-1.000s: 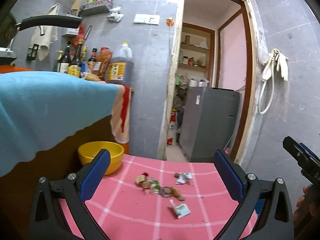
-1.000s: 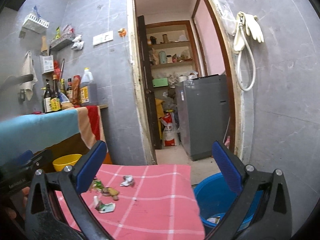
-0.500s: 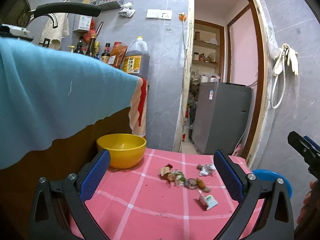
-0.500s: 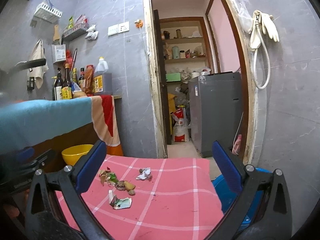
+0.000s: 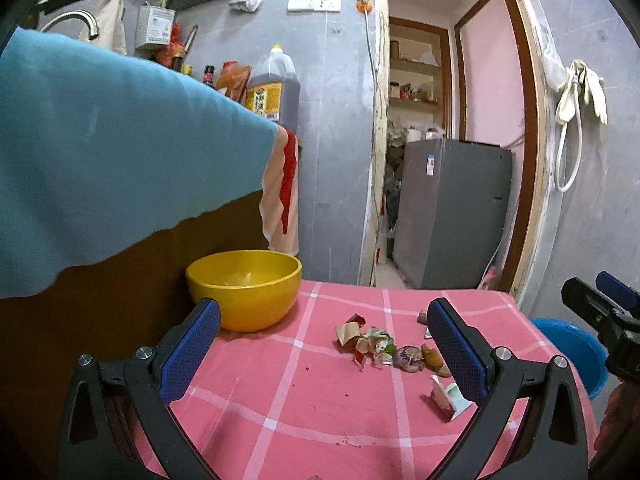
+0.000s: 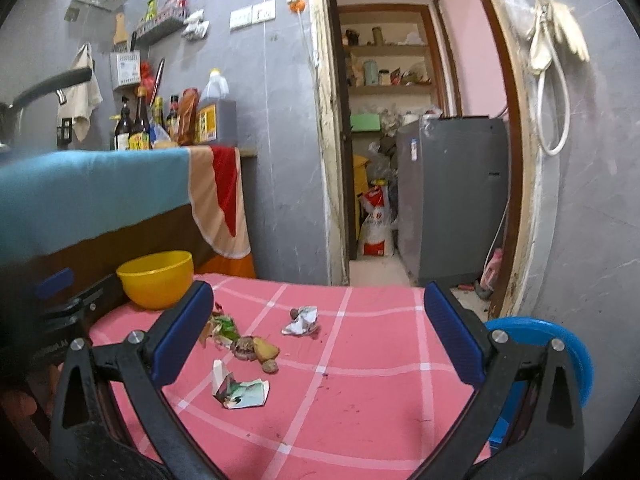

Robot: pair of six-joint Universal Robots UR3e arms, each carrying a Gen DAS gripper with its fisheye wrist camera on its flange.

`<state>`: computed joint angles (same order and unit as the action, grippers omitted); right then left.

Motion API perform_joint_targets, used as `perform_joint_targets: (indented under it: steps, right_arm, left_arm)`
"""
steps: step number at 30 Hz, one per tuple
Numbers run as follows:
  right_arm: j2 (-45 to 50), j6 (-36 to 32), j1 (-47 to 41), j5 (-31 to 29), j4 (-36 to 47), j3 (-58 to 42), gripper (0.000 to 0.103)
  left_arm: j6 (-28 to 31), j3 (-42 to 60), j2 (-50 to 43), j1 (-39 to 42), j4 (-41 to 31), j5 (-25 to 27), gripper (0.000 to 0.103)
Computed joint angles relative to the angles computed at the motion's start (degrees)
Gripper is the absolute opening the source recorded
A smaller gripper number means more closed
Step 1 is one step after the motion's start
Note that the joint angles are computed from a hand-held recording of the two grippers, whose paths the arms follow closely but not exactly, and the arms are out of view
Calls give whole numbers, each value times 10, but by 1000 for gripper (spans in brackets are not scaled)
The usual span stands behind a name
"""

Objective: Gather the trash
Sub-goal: 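Grasp the brown-red paper scrap with the left tool while the right tool grasps the yellow peel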

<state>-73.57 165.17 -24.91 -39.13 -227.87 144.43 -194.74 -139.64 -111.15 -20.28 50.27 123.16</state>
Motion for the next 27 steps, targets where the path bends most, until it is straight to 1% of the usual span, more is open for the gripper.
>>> perform_joint_targets:
  steps: [5, 6, 7, 11, 12, 14, 15, 16, 17, 19, 20, 25, 27]
  right_arm:
    - [27, -10, 47, -51, 56, -53, 103]
    - [31, -13, 57, -63, 70, -64, 103]
    - [33, -18, 68, -78, 90, -76, 103]
    - [42, -34, 97, -106, 177, -126, 100]
    - [43, -37, 103, -110, 202, -140, 97]
    - [49, -42, 118, -122, 247, -166, 89]
    - [51, -46, 125, -129, 267, -178, 84]
    - [53, -52, 132, -135, 294, -192, 82]
    - [53, -61, 138, -138, 322, -204, 80]
    - [56, -73, 148, -144, 365, -225, 74]
    - [58, -80, 152, -146, 383, -234, 72]
    - [73, -106, 174, -157, 473, -280, 61]
    - [80, -116, 183, -160, 513, -301, 60]
  left_arm:
    - [6, 9, 1, 47, -48, -61, 101]
    - [3, 9, 5, 64, -63, -86, 101]
    - [0, 8, 10, 80, -77, -109, 101]
    - [-11, 18, 14, 112, -116, -154, 101]
    - [-14, 21, 16, 121, -127, -168, 99]
    - [-18, 26, 21, 137, -151, -191, 93]
    - [-20, 31, 23, 145, -167, -204, 89]
    - [-22, 34, 25, 152, -182, -216, 83]
    - [-22, 36, 28, 159, -193, -230, 81]
    - [-21, 41, 29, 176, -214, -263, 72]
    - [-21, 42, 30, 180, -220, -273, 70]
    - [-21, 60, 28, 196, -268, -311, 51]
    - [-25, 72, 26, 198, -290, -312, 48]
